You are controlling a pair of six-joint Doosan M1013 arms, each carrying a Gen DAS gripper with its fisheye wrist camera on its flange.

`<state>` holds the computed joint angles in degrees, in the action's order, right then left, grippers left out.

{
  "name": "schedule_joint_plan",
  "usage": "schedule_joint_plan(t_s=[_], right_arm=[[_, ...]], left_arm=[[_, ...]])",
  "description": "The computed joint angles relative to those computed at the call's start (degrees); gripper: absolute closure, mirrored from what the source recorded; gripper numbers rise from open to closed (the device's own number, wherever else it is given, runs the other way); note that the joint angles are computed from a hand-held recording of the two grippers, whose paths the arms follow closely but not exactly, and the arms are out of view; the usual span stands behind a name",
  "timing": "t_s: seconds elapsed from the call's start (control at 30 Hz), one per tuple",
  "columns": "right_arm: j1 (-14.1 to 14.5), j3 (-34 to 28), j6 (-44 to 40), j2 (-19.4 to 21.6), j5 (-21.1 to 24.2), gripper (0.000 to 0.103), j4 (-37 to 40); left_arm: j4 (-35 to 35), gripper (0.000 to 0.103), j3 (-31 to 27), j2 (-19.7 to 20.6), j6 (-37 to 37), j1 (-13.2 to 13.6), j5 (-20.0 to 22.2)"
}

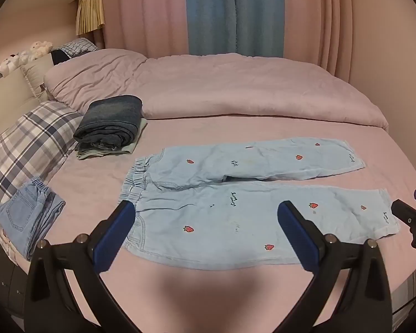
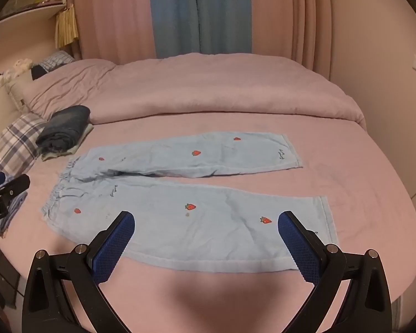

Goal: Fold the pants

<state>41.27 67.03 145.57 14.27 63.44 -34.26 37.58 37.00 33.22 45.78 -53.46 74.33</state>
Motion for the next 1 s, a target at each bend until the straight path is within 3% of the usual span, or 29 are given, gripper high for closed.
schedule_joint_plan(t_s=[0.5,1.0], right_arm=[[0.04,0.19,0.35,0.05,-0.39,0.0,0.17],[0.12,0.78,0.98,-0.35,-0.63,0.0,-0.29]], left_arm=[[-0.24,0.0,-3.08,1.66,0.84,-0.45,1.6],[-2.05,0.0,-2.06,1.28,2.43,-0.14,1.25]])
